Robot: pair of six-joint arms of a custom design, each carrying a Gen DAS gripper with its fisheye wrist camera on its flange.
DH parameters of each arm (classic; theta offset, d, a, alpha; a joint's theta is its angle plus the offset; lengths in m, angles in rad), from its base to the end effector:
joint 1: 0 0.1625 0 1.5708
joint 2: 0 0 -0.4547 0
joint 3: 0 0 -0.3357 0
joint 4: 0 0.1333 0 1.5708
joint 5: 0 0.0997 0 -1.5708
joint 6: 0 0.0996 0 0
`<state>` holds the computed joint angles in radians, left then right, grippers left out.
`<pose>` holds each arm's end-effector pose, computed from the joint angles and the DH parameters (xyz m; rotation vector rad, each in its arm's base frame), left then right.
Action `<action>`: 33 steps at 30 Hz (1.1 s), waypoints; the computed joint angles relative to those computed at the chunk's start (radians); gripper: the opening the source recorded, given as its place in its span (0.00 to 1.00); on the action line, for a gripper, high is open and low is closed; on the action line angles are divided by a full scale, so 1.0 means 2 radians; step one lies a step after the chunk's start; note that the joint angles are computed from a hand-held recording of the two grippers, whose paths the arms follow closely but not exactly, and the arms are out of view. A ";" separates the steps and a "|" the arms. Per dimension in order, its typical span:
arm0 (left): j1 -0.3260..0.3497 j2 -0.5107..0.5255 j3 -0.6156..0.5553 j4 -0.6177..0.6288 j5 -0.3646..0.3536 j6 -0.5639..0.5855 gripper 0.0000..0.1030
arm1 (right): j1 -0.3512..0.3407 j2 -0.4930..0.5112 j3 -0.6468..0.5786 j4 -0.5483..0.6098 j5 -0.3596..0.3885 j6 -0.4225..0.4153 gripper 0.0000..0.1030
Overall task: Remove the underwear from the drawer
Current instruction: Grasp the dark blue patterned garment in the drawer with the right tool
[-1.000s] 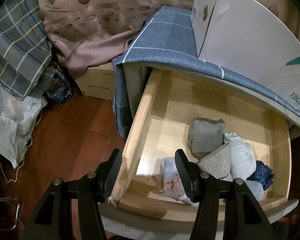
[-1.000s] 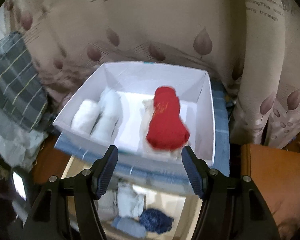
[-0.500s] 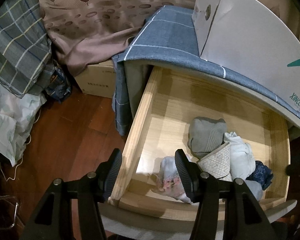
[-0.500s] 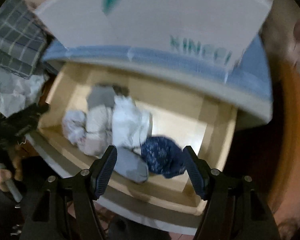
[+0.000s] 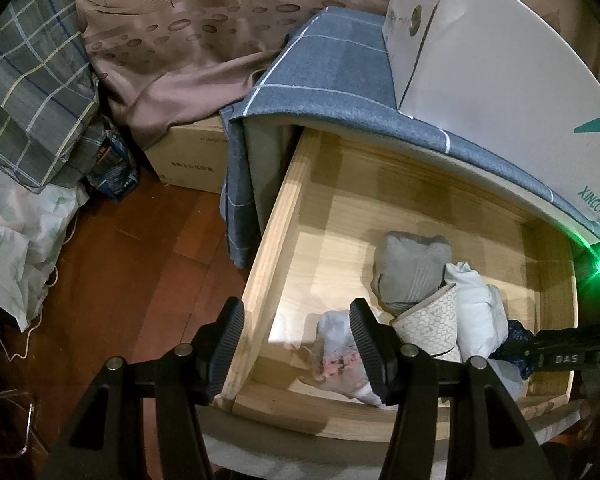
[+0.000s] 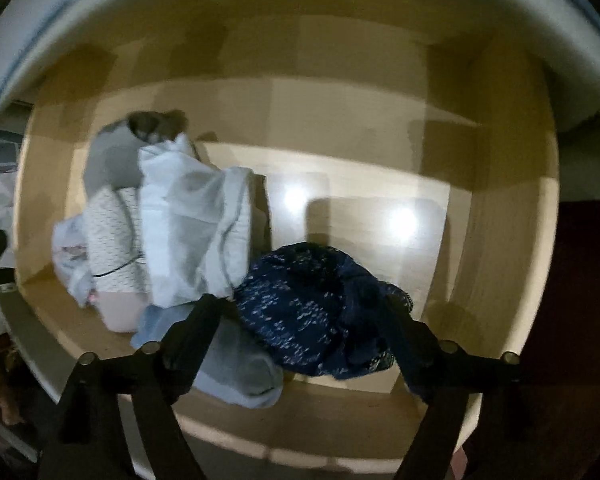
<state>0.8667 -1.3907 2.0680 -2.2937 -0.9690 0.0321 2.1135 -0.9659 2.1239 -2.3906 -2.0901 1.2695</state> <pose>-0.1444 -0.4630 0.3220 0.9078 2.4042 -0.3183 0.3087 -0.3494 0.1144 -0.7980 -2.4237 0.2646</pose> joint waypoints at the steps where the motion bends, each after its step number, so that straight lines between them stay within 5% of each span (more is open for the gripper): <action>1: -0.001 0.000 0.001 0.000 0.000 -0.001 0.55 | -0.003 0.002 0.001 -0.001 0.003 -0.002 0.80; 12: -0.001 0.004 -0.002 0.012 0.002 -0.006 0.55 | -0.023 0.014 0.017 -0.005 0.013 0.012 0.77; 19: 0.000 0.008 -0.004 0.018 0.004 -0.010 0.55 | -0.036 0.003 0.043 -0.014 0.005 0.016 0.51; 25: -0.001 0.013 -0.007 0.037 0.008 -0.012 0.55 | -0.020 -0.007 0.063 -0.031 -0.002 0.028 0.38; 33: 0.001 0.023 -0.017 0.072 0.006 -0.016 0.55 | 0.023 -0.021 0.090 -0.053 -0.036 0.070 0.37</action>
